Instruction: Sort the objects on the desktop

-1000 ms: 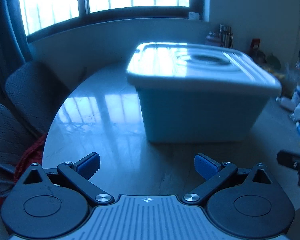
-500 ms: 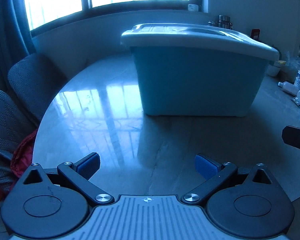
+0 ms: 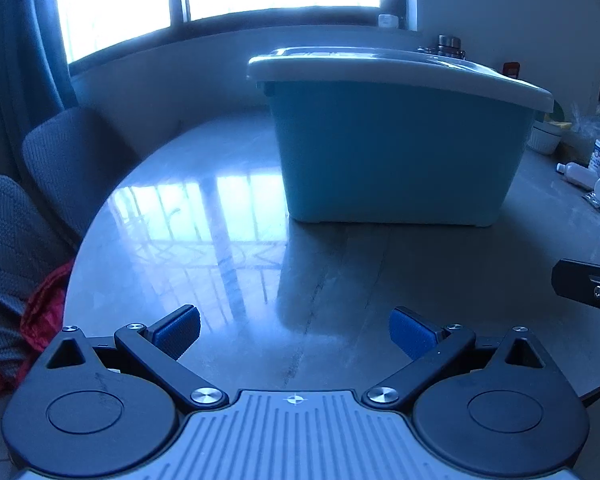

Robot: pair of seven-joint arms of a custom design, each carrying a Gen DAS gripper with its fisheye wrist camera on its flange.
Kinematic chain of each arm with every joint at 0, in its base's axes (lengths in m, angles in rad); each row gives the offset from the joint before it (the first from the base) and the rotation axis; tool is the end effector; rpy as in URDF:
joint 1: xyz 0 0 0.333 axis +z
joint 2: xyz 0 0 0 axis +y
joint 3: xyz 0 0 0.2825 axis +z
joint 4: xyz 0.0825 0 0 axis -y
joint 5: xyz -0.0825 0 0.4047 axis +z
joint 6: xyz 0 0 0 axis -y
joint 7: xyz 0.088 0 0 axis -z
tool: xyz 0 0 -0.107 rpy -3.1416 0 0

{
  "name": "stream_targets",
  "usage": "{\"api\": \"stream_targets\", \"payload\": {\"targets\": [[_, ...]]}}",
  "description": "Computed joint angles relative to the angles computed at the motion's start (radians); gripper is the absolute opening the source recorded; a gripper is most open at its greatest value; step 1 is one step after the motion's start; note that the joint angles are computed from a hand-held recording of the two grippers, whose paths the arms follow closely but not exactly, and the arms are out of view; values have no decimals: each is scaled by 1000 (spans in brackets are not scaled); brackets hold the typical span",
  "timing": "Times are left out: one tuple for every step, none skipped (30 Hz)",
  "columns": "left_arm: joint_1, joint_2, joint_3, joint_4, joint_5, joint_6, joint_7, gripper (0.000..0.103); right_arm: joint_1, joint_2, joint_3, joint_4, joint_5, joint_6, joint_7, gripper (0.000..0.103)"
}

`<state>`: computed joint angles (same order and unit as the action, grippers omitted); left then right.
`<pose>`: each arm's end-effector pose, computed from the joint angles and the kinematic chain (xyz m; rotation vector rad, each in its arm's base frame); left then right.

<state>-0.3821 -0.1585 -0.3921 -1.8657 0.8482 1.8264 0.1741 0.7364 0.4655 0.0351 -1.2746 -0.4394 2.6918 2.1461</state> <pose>0.4312 -0.3537 0.5798 -1.9277 1.2226 -0.4321 0.5332 0.5289 0.5684 -1.8785 1.1349 -0.5427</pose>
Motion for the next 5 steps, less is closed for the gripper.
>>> {"api": "stream_targets", "payload": {"targets": [[0,0,0,2,0,-2,4,102,1,2,-1,3,-1,-1,2,99],[0,0,1,2,-1,-2,7,102,2,3,-1,5,-1,-2,3,99],[1,-4,3,-2,-4,5,8,102,3,5,-1,8,0,-3,4,99],[2,-6,3,-3,-5,7,6,102,5,7,-3,10,-2,-5,6,99],[3,-6,3,-3,-6,6,5,102,7,8,-5,12,-5,-7,11,99]]}}
